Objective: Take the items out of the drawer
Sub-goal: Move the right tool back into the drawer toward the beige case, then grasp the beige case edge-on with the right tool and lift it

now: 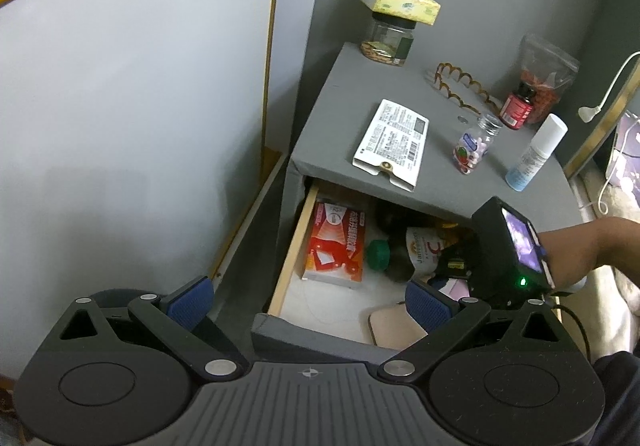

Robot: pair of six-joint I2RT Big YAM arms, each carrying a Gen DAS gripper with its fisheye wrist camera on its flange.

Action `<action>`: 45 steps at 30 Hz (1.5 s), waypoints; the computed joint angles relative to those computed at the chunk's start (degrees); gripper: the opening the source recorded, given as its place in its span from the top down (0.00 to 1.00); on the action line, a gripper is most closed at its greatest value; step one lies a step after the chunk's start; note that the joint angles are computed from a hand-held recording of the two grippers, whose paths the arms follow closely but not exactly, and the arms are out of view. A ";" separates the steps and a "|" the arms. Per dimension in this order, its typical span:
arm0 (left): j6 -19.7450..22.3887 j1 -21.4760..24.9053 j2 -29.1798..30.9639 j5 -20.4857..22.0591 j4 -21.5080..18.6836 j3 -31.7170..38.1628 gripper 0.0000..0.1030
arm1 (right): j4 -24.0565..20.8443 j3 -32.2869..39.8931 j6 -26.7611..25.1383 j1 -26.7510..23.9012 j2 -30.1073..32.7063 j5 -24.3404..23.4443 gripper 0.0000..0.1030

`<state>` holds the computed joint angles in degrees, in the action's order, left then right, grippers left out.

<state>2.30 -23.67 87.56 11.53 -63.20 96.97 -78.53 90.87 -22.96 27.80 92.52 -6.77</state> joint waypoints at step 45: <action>1.71 -1.17 -1.12 -0.18 0.22 -1.44 0.02 | 2.95 -15.64 39.64 -5.15 -15.76 1.53 0.45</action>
